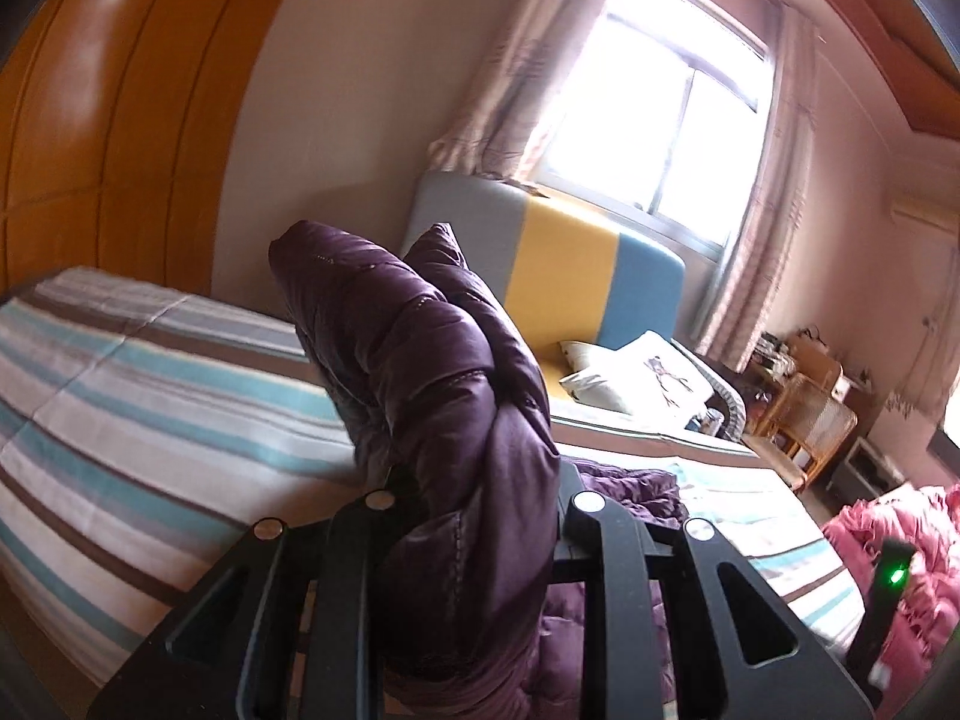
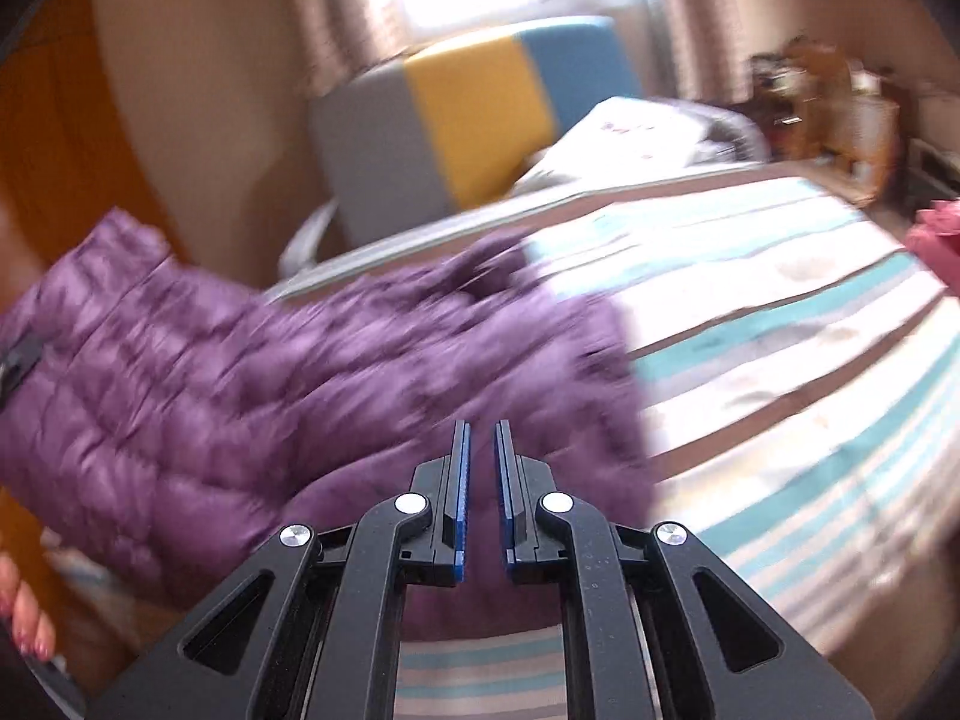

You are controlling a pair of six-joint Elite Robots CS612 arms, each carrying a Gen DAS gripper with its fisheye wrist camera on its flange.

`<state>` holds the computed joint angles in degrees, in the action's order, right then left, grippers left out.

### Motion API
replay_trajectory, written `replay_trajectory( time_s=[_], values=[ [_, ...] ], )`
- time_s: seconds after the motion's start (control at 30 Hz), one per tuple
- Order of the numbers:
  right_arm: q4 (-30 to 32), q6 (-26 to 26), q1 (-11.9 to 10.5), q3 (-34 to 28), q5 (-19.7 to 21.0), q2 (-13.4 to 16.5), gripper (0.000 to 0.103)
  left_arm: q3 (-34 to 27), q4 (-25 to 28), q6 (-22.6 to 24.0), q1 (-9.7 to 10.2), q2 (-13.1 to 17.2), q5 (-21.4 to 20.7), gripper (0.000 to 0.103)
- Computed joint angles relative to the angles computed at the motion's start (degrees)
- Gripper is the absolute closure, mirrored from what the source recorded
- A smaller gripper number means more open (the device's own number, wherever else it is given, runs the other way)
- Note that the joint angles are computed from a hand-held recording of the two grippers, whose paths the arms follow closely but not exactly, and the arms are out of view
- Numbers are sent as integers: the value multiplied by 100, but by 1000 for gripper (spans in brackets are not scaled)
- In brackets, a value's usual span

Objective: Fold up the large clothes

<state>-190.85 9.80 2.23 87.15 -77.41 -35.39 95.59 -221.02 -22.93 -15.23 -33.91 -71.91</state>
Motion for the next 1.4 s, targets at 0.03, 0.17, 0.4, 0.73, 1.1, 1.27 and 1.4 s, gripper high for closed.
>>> replay_trajectory(
  time_s=[0.03, 0.17, 0.4, 0.73, 1.1, 1.27, 1.4],
  values=[
    [39, 31, -23, -2, -192, -9, 94, -19, -12, 69, -36, 3, -9, 81],
    [327, 327, -151, -45, -412, 3, 94, -104, 77, 331, -150, 14, -74, 80],
    [279, 571, -242, 55, -363, -3, 94, -347, 448, 753, -306, 74, -484, 79],
    [273, 818, -394, 75, -423, -14, 94, -740, 1144, 1148, -425, 291, -1381, 79],
    [277, 1039, -496, 74, -303, -18, 94, -997, 1973, 1753, -582, 562, -1702, 79],
    [-105, 1069, -557, 83, 443, -12, 94, -1030, 1874, 1805, -527, 606, -1941, 79],
    [-356, 799, -566, -123, 1565, 32, 94, -1030, 1781, 1771, -488, 625, -2107, 79]
  ],
)
